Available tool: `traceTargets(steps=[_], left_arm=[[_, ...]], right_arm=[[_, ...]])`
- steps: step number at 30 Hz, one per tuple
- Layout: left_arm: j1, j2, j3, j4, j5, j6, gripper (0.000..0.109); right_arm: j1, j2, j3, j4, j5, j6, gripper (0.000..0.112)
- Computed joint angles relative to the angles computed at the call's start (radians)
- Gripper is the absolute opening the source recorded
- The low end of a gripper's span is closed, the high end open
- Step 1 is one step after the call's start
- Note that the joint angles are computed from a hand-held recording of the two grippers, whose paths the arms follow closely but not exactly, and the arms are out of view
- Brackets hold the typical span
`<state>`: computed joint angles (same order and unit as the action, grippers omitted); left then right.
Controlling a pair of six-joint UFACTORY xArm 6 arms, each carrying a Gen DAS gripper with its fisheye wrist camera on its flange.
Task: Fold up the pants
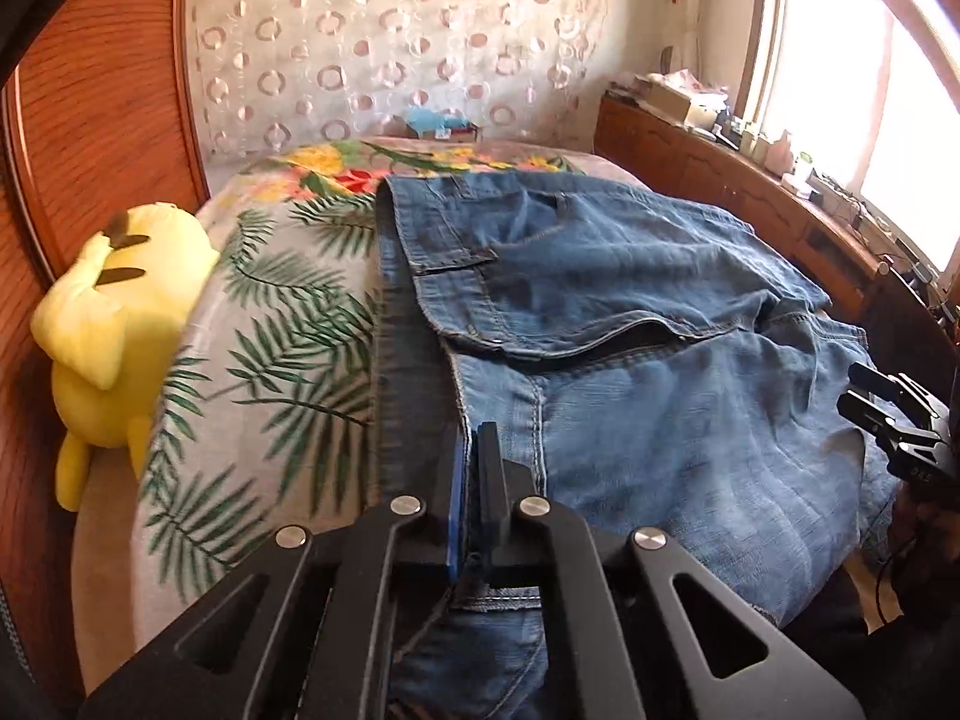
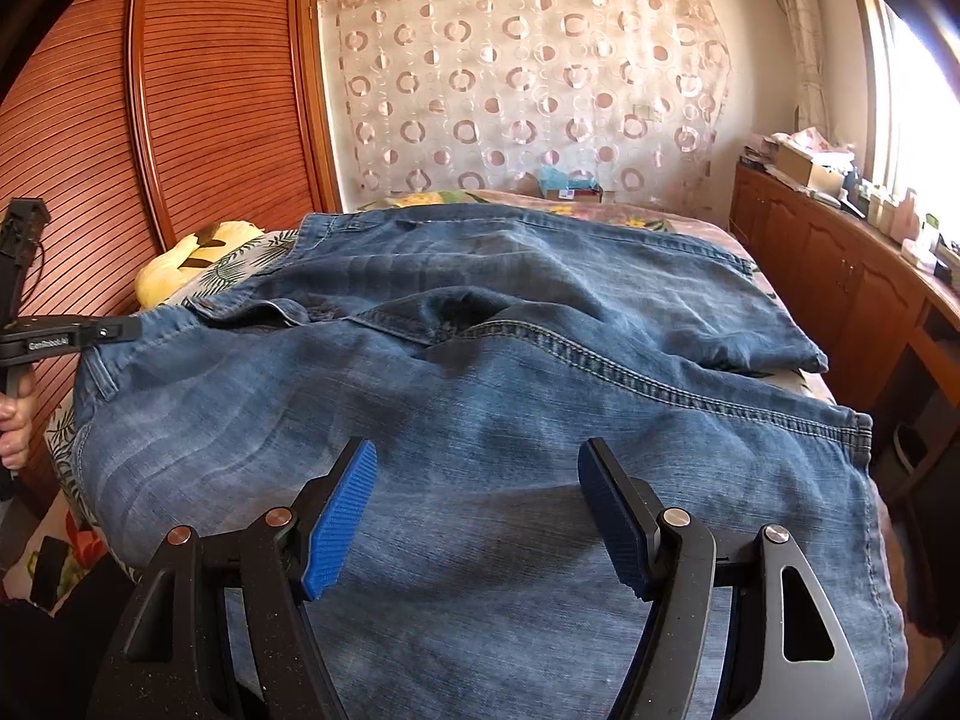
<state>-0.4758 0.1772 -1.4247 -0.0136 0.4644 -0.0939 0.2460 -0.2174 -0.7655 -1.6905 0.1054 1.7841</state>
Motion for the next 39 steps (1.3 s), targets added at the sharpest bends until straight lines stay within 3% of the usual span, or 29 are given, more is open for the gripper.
traceTargets(steps=[9,15,18,20,22,24,25,26,32,39], left_arm=[[0.027,0.027,-0.005,0.021,0.021,-0.043,0.005],[0.014,-0.015,0.026,0.181,0.015,-0.165,0.010],[0.010,-0.045,0.054,0.213,0.008,-0.186,0.026],[0.006,-0.064,0.076,0.217,-0.001,-0.186,0.044],[0.003,-0.079,0.097,0.212,-0.013,-0.170,0.052],[0.001,-0.087,0.107,0.240,-0.008,-0.195,0.067],[0.001,-0.091,0.115,0.237,-0.016,-0.197,0.083],[0.002,-0.093,0.125,0.201,-0.026,-0.175,0.085],[-0.002,-0.097,0.147,0.206,-0.024,-0.191,0.085],[0.002,-0.100,0.180,0.209,-0.018,-0.207,0.085]], right_arm=[[0.005,-0.041,0.040,0.037,0.045,-0.023,0.072],[0.011,-0.088,0.099,0.141,0.097,-0.098,0.072],[0.016,-0.131,0.137,0.191,0.128,-0.126,0.072],[0.026,-0.157,0.155,0.232,0.154,-0.148,0.072],[0.038,-0.183,0.174,0.260,0.184,-0.156,0.072],[0.056,-0.195,0.175,0.302,0.216,-0.181,0.072],[0.066,-0.206,0.183,0.316,0.234,-0.187,0.072],[0.080,-0.210,0.184,0.330,0.255,-0.190,0.072],[0.162,-0.237,0.197,0.419,0.364,-0.226,0.072],[0.198,-0.297,0.225,0.557,0.419,-0.315,0.072]])
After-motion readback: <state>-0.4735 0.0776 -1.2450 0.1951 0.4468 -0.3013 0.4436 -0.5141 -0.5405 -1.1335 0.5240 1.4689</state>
